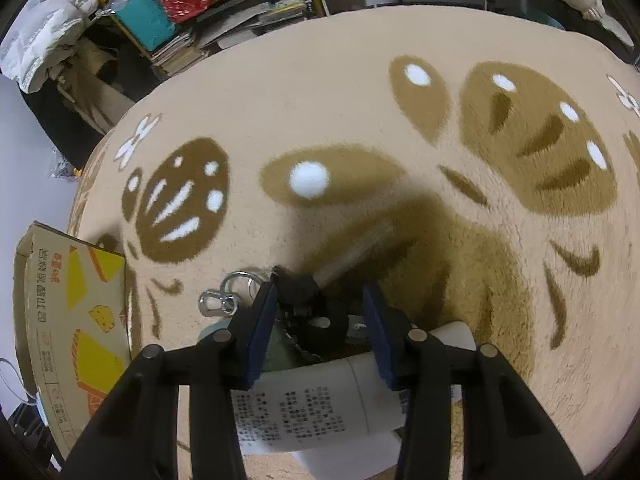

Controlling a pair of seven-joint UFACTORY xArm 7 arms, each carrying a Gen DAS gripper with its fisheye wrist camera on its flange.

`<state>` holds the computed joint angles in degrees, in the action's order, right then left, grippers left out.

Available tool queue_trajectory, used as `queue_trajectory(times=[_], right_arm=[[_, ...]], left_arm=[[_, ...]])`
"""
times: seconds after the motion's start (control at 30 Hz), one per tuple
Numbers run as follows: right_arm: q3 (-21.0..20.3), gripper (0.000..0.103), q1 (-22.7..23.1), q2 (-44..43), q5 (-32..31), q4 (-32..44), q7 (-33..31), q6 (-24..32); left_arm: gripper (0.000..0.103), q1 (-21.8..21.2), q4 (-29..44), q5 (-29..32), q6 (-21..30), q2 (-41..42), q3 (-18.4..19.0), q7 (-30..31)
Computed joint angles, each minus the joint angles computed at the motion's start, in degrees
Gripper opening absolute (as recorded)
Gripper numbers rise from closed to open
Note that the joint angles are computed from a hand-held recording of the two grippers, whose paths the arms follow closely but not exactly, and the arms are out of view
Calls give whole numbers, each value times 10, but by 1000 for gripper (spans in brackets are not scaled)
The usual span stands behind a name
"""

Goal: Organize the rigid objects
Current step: 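Grasp the black key fob with metal keyring using the right tool, then carry the key fob into the box with the right tool and release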

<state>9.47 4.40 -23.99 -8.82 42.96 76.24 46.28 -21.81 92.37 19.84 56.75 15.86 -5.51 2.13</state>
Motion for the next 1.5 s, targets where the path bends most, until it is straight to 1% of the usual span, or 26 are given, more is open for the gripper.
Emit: queue_trajectory(times=[0.07,0.2,0.33,0.4,0.43,0.57,0.6,0.73,0.83,0.93,1.0,1.17,1.3,1.5], right_arm=[[-3,47,0,-4,5,-8,4,-10],[-1,48,-2,0,2,-6,0,-11],[-3,49,-4,26,-8,4,-5,-23],[2,42,-7,33,-20,9,1,-23],[1,27,-5,33,-23,9,1,-28],[4,24,-5,22,-30,6,14,-34],[8,24,-8,18,-37,5,24,-37],[28,24,-21,5,-86,20,53,-18],[40,24,-27,-3,-118,28,74,-21],[51,21,-30,-10,-146,36,87,-16],[56,12,-32,-13,-164,43,94,-23],[73,12,-36,-4,-211,72,104,-32],[81,12,-32,9,-242,94,109,-30],[91,12,-26,16,-290,127,119,-48]], left_arm=[[27,0,-1,2,-1,0,0,1],[27,-1,-3,3,-2,-1,0,0],[27,-1,-3,2,-1,-2,0,-1],[27,-1,-3,2,-1,-1,0,-1],[27,-1,-2,2,0,-1,0,-1],[27,-2,-2,4,0,-1,0,-1],[27,-2,-2,4,0,-1,0,-2],[27,-2,-3,4,-1,-1,0,-2],[27,-2,-2,4,0,-1,0,-2],[27,-2,-2,3,0,0,0,-2],[27,-2,-3,4,-1,-1,0,-2],[27,-2,-3,3,0,-1,0,-2],[27,-2,-3,4,0,-1,0,-3],[27,-2,-3,4,0,-1,0,-3]])
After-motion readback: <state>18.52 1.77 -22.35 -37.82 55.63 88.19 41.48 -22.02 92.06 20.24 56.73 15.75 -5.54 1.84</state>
